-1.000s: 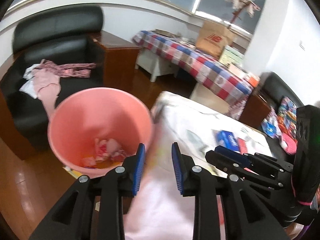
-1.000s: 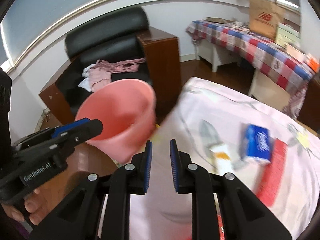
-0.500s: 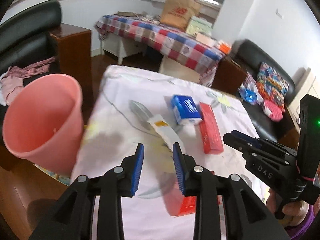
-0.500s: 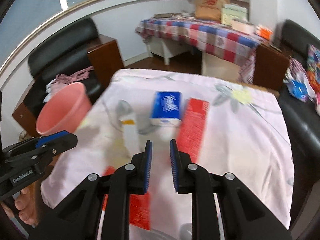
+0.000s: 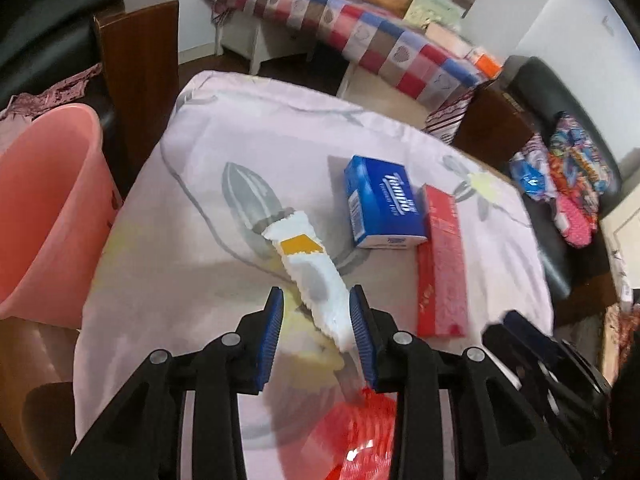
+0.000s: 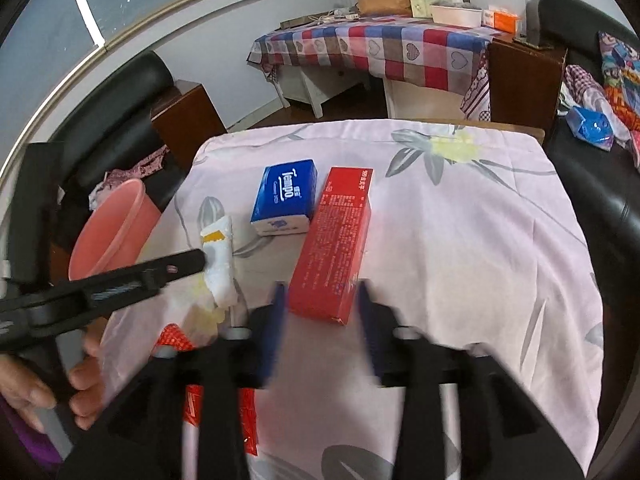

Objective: Collect trash
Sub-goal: 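Grasp the white paper strip with the left gripper while the right grasps the long red box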

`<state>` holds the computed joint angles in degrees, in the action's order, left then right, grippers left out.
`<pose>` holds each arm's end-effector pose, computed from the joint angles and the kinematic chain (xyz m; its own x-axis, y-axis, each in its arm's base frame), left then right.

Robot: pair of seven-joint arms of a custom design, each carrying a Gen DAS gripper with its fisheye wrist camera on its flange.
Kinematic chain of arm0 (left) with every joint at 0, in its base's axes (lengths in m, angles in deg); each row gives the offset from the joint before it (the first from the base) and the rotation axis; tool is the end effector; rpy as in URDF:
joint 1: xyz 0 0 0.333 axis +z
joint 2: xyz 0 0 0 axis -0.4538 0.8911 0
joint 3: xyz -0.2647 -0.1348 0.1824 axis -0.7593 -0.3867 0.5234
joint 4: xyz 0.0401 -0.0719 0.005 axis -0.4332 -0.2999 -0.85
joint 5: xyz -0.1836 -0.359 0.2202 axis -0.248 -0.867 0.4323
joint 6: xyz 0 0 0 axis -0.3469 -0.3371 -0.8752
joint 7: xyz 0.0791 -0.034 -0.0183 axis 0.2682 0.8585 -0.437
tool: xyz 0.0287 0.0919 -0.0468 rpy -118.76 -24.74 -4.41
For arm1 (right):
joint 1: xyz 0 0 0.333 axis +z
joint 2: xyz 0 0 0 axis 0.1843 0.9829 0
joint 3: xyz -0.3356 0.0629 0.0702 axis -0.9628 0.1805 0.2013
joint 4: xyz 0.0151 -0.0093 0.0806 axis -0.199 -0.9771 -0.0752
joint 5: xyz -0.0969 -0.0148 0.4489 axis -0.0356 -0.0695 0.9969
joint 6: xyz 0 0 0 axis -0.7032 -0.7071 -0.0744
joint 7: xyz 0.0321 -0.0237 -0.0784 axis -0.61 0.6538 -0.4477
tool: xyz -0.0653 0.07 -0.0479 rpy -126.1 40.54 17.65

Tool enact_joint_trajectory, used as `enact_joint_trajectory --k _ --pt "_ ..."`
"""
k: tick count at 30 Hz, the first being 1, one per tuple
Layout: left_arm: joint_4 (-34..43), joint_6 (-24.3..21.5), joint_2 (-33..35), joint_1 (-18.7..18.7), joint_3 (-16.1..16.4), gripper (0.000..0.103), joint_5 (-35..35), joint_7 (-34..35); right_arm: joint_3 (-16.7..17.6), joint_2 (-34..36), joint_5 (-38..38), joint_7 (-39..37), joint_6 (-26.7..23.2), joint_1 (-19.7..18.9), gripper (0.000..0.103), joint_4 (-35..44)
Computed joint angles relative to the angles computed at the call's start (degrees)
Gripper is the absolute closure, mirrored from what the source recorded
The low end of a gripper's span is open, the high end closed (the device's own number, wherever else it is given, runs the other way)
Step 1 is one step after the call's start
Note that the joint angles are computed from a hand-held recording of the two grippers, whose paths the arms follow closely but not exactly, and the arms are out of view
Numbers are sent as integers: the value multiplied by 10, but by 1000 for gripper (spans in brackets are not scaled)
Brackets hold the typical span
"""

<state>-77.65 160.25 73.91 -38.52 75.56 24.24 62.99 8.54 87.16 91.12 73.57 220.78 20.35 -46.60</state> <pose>0.6185 -0.2709 0.3326 0.2951 -0.9236 0.2446 -0.8170 -0.3767 -0.4366 0.6267 0.1161 0.3481 0.3865 -0.8822 -0.2688 -0.7956 -0.1715 -0.5811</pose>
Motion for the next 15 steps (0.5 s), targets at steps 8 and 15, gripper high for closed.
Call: enact_joint_trajectory --k 8,15 --pt "53 -48 44 -3 -6 67 -24 16 3 23 -20 15 -2 7 57 26" --pt "37 -11 38 -1 -4 78 -21 21 4 57 -72 74 3 14 57 54"
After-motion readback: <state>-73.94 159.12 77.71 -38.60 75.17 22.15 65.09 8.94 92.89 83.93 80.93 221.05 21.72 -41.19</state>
